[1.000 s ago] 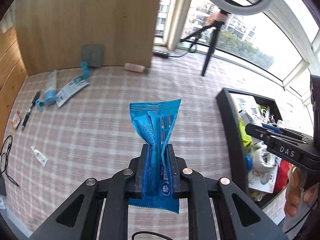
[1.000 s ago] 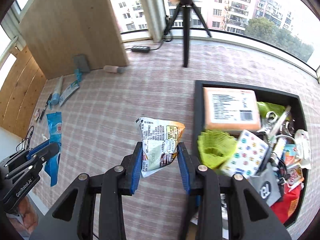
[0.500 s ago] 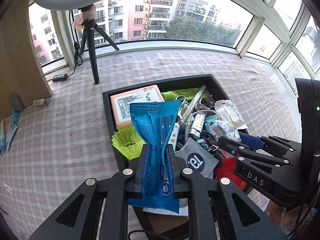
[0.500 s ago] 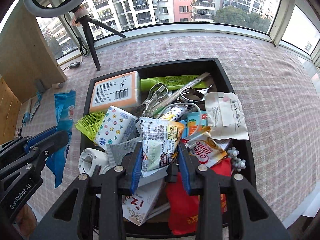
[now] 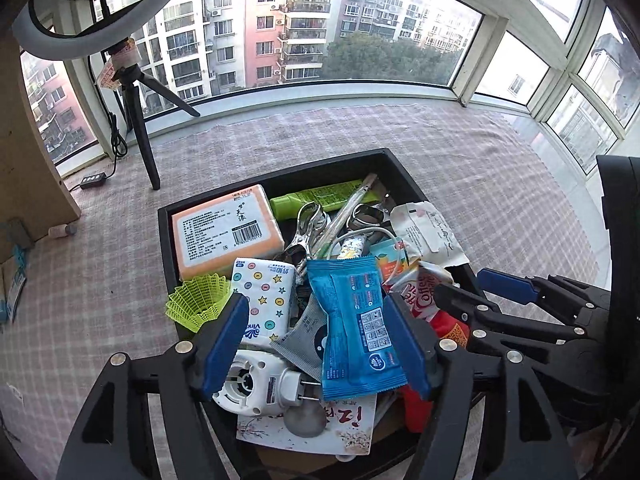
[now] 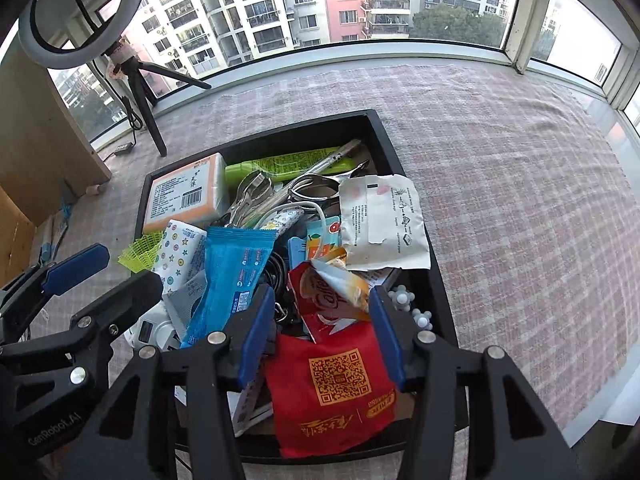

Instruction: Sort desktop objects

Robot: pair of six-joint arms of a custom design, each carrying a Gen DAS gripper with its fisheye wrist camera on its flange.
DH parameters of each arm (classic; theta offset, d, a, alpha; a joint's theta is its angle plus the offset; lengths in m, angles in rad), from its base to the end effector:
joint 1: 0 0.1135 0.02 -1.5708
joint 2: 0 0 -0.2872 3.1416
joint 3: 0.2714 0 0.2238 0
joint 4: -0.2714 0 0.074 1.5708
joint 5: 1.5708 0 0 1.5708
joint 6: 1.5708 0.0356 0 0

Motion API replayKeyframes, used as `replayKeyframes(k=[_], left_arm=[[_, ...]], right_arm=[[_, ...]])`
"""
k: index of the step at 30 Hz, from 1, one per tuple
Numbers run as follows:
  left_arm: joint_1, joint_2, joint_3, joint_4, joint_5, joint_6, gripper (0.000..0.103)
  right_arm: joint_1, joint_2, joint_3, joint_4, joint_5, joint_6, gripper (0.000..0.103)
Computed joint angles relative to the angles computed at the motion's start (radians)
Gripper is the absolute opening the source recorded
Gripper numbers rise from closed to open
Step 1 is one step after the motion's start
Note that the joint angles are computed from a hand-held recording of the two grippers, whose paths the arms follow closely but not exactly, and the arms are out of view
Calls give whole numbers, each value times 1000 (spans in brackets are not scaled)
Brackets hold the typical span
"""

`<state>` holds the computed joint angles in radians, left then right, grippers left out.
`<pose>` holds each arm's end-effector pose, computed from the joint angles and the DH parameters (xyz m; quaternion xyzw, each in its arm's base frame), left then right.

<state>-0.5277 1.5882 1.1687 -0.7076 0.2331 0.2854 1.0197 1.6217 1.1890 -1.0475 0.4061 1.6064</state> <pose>0.2490 -0.1546 0.2695 0.4066 0.8798 -0.1390 0.2032 0.1508 0.2185 0.2581 0.2917 0.9340 -0.0085 0.2061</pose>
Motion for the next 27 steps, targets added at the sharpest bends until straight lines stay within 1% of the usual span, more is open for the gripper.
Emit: replayKeyframes(k=[7,10,13,16,18,20,23,27], left_arm=[[66,-29,-16,-3,11,35,67],[122,-43,-17,-20,32,75,67],[193,-61,-22,-36,57,131,67],[284,-67,-16,-70,93,214,67],[357,-65,-5,-96,117,277,67],[435,-52,16,-127,143,342,67],[558,-14,59,-175,175,442,67],[712,44,112,-214,206,574,67]], right_arm=[[20,44,60,-13,9,1,49],[34,78,110,-26,15,3,49],[54,133,191,-68,28,15,50],[76,203,297,-122,41,32,50],[87,246,365,-138,43,39,53],[95,302,451,-165,44,41,53],[110,413,623,-241,55,42,54],[137,587,896,-340,57,49,54]])
